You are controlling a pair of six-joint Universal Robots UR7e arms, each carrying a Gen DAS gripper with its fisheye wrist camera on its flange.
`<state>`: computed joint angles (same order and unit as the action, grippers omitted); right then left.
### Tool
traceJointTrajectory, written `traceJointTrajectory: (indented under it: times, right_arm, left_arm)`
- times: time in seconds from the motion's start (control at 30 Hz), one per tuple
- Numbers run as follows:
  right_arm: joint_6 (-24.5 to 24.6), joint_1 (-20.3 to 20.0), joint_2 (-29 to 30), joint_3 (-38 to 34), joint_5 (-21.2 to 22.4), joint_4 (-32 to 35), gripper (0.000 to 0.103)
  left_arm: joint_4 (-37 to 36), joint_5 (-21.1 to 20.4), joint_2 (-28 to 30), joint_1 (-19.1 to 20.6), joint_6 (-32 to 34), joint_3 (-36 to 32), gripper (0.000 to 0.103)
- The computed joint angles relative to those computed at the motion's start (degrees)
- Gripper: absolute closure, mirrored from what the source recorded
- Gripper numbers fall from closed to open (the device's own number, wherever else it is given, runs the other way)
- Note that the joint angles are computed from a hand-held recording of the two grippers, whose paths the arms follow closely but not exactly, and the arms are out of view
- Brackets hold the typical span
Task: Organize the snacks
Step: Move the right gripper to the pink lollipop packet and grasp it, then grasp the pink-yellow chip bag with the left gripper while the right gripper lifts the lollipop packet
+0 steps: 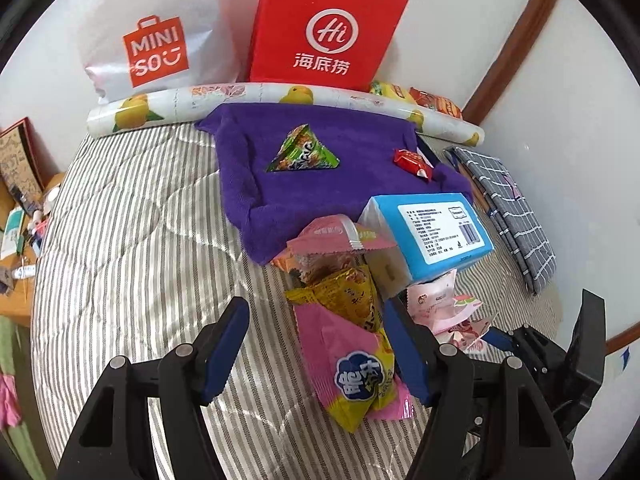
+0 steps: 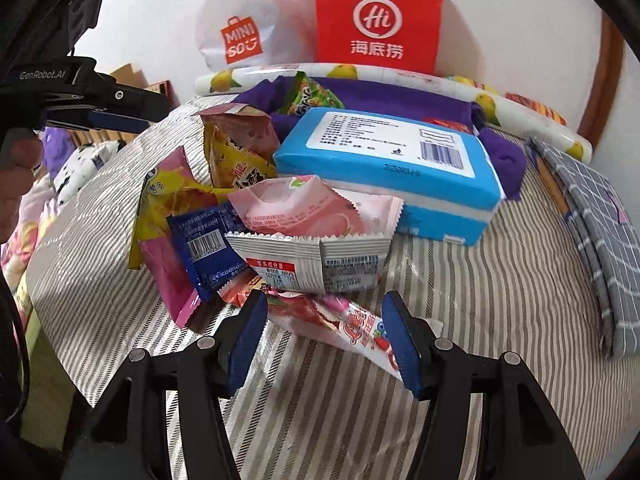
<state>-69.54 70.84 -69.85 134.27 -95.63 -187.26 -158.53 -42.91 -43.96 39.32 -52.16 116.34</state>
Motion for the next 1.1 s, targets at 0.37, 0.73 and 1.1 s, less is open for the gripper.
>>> traceJointTrajectory:
  times: [0.37, 0.73, 1.1]
  right_arm:
    - [0.3, -1.4, -4.5, -3.6, -1.5, 19.4, 0.058]
    - [-0.7, -1.6, -1.3, 3.2, 0.3, -1.1, 0.084]
    - [4.8, -9.1, -9.2, 3.0, 3.9, 2.2, 0.084]
  left_arm:
    - [4.7, 2.5, 0.2, -2.4, -10.8, 0.7, 0.036]
    - [7.0, 3.1, 1.9, -4.9, -18.7, 1.9, 0.036]
    - [0.7, 1.6, 8.4, -2.8, -15.4, -1.1, 0.036]
